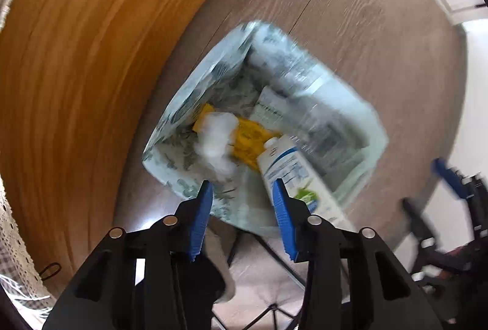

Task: Collect trash
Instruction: 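Open the right tool to drop the container while the left tool releases the bag, then swing both open tools back toward the trash on the bed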

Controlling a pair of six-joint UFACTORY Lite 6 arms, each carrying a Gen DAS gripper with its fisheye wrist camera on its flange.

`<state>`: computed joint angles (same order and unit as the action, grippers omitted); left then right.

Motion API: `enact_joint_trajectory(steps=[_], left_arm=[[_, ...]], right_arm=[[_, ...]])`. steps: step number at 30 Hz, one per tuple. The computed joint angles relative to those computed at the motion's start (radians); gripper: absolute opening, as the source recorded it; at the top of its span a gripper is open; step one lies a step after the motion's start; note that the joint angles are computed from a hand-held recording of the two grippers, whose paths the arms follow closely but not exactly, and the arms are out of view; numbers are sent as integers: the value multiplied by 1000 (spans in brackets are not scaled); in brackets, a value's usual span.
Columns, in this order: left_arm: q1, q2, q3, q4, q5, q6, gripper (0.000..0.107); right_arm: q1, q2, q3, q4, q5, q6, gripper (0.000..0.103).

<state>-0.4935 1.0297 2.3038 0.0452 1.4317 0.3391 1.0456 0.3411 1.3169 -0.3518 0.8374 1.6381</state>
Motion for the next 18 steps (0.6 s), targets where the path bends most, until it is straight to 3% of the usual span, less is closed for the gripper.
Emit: enact_joint_trajectory(steps=[3,10,16,18], left_arm=[[12,-42,0,-33,-7,20,53],[70,-4,177,-88,118,6,54],[97,-119,31,-71,44,4,54],[100,-125,23,-73,60,6,54]], right_arm=[[1,48,54,18,-16,-39,56],[7,114,180,17,23,-72,56],[3,172,330,-2,137,-123,56],[1,198,385,1,165,-149,56]])
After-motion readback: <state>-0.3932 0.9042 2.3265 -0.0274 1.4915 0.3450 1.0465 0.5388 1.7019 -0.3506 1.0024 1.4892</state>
